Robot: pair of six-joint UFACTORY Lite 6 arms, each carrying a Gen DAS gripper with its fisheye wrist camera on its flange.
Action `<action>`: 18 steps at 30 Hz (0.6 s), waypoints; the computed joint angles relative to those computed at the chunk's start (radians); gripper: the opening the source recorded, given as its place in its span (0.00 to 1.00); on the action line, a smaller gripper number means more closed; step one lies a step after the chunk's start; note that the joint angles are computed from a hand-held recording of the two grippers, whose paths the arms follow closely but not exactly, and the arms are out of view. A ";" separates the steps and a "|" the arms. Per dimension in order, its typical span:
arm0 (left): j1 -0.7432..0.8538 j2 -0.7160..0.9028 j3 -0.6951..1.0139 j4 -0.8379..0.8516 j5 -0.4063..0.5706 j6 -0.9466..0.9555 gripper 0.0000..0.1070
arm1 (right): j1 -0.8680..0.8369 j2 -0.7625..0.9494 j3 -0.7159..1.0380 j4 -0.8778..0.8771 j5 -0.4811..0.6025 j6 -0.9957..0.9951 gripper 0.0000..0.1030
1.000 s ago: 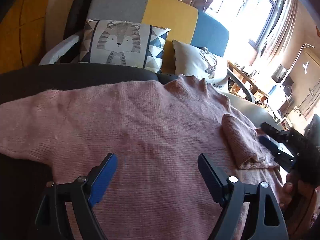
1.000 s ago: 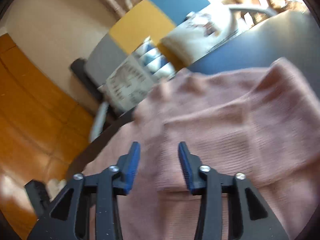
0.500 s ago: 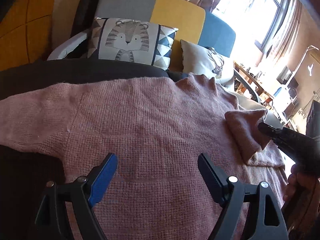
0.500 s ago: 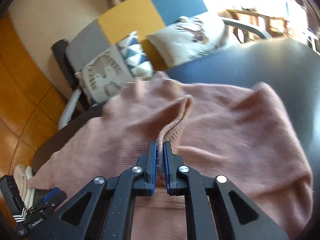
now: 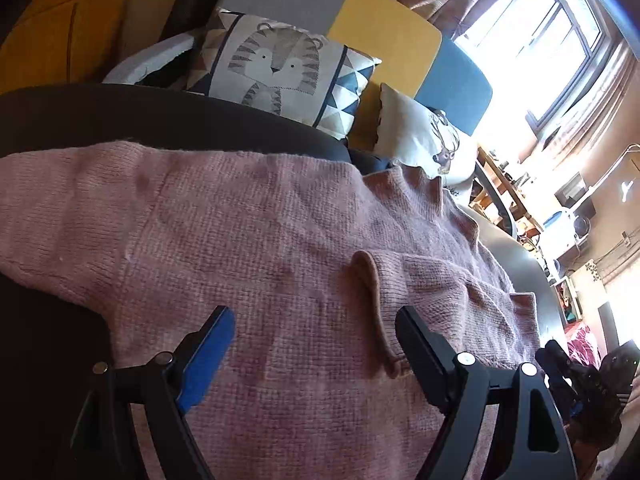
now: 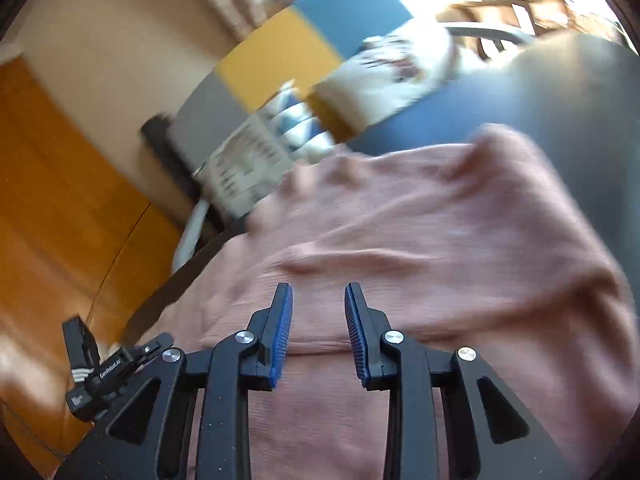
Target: Fold clothes
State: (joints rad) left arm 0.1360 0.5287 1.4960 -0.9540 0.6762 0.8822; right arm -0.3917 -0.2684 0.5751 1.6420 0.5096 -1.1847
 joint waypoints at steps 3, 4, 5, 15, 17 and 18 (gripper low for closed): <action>-0.068 0.050 0.076 0.138 0.013 -0.146 0.78 | -0.262 -0.029 -0.061 -0.093 0.140 0.059 0.29; -0.087 0.062 0.089 0.160 0.011 -0.174 0.78 | -0.329 -0.029 -0.075 -0.111 0.180 0.057 0.29; -0.087 0.059 0.088 0.141 0.026 -0.164 0.78 | -0.376 -0.024 -0.089 -0.116 0.204 0.048 0.30; -0.095 0.014 0.002 -0.019 0.087 -0.091 0.78 | -0.484 0.230 -0.019 0.012 0.311 -0.063 0.40; -0.149 -0.001 -0.015 0.033 -0.004 -0.074 0.78 | -0.463 0.240 0.014 0.037 0.286 -0.080 0.26; -0.192 -0.024 -0.039 0.104 -0.091 -0.076 0.78 | -0.453 0.244 0.032 0.041 0.265 -0.082 0.14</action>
